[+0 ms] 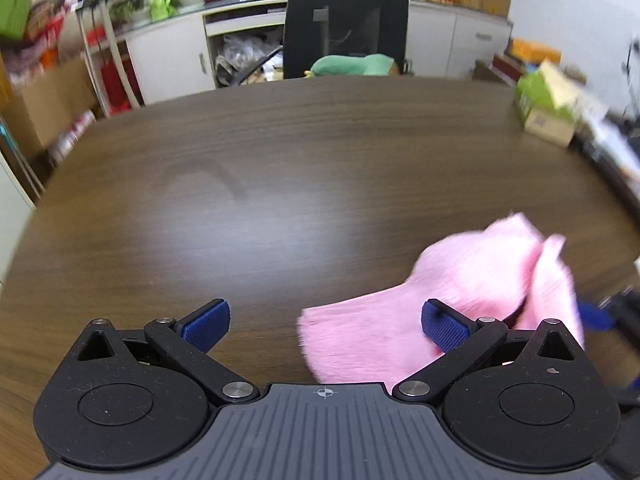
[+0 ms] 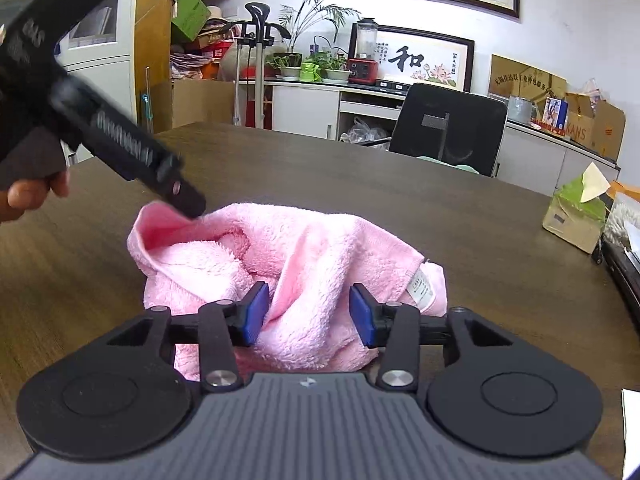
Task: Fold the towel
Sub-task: 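Grasp a towel corner with the left gripper while the right gripper opens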
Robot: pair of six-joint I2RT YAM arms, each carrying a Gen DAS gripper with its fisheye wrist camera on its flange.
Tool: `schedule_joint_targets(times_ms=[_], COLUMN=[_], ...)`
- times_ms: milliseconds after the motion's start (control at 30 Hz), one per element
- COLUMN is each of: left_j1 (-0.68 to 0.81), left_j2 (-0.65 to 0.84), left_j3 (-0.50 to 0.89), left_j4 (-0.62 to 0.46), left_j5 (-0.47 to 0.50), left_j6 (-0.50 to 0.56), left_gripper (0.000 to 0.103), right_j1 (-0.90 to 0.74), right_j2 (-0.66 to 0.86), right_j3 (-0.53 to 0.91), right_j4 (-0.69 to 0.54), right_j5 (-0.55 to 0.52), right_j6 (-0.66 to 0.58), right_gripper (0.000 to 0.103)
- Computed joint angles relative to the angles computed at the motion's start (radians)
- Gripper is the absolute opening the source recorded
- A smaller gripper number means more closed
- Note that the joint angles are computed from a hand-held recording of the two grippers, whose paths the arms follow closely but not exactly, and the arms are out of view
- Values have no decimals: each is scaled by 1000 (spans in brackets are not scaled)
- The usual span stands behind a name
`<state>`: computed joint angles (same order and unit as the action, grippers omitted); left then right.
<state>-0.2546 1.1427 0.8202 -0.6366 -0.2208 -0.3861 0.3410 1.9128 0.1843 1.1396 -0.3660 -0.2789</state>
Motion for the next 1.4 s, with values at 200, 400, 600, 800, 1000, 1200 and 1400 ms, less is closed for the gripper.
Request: schedule_joint_targets(times_ms=[200,400,600,800,1000,1200,1400], left_j1=[-43,-57,-48,-56,-71,-151,-179], left_j2=[22,39,-14,-55,-74,-64,-154], left_j3=[4,-19,-66,-115,-172,-194,-264], left_j4=[7,1,-17,-9,95,152,210], left_j5=[11,-71,-75,-107,-64,-160,-197], left_j6=[28,-17,-27,-87,-104,-113,-109], left_gripper=[103,103,95,76,35,16,14], right_j1=[-2,23,33,27,35,27,-7], right_j2=[20,52,70,79,85,78,43], right_j3=[0,-8,-11,-4,-13,-15,-12], right_j4=[18,86,118,119,140,136,94], right_j5=[0,57,77,69,75,71,27], right_j6=[4,-6,-7,-3,-4,-4,19], right_gripper=[50,63,68,75,78,81,87])
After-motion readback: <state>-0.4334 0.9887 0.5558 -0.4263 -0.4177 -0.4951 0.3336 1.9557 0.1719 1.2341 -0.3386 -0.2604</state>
